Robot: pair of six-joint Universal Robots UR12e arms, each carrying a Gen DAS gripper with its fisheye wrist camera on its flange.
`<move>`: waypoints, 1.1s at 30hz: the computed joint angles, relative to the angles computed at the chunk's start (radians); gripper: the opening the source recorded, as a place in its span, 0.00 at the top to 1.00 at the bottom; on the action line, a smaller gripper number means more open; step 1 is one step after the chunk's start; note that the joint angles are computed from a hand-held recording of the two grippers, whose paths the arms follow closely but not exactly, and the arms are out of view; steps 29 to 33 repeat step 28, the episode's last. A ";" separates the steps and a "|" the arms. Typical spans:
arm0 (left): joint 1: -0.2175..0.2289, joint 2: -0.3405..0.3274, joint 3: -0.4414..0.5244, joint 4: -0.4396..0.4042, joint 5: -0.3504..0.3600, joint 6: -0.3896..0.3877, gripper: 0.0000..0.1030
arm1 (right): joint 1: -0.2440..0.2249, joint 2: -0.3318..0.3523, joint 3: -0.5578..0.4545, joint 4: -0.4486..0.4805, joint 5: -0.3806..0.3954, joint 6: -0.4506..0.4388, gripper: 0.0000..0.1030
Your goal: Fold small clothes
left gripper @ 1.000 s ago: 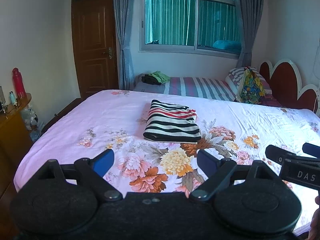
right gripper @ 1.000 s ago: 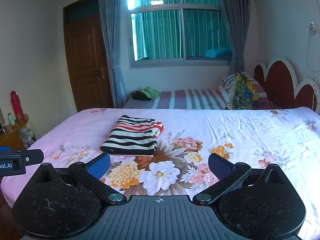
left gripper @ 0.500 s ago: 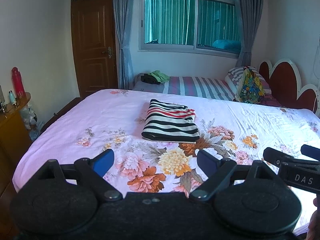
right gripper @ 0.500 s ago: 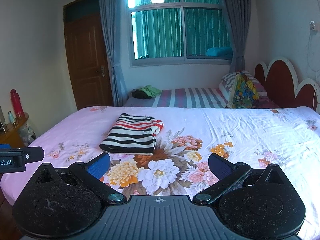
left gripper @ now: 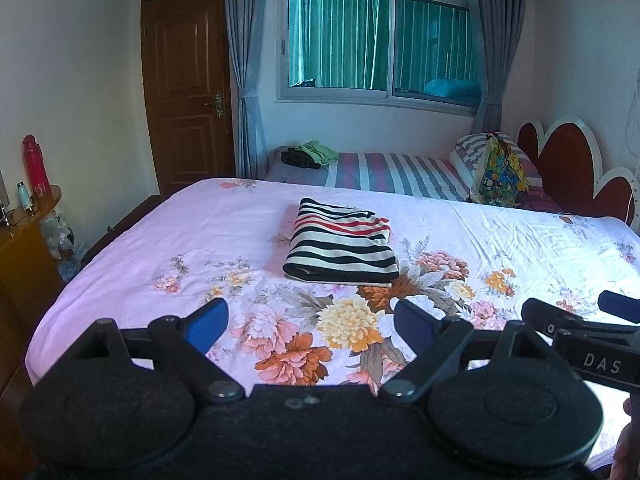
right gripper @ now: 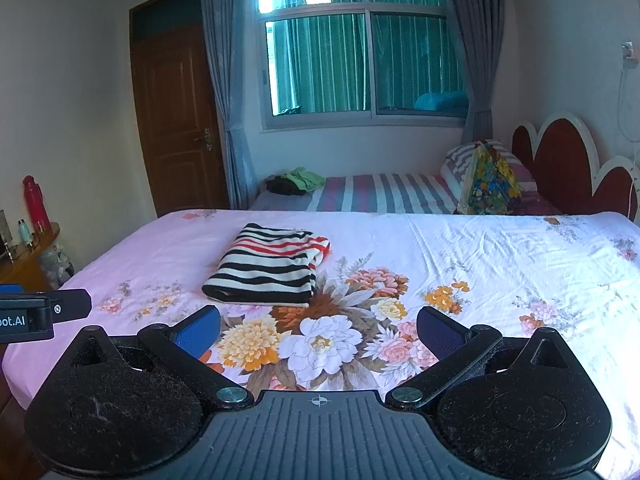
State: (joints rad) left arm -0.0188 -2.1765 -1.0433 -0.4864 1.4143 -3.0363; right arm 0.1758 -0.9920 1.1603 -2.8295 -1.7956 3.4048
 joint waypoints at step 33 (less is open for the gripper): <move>0.001 -0.039 0.044 -0.039 -0.027 -0.013 0.14 | -0.009 0.021 -0.024 0.048 0.024 0.002 0.00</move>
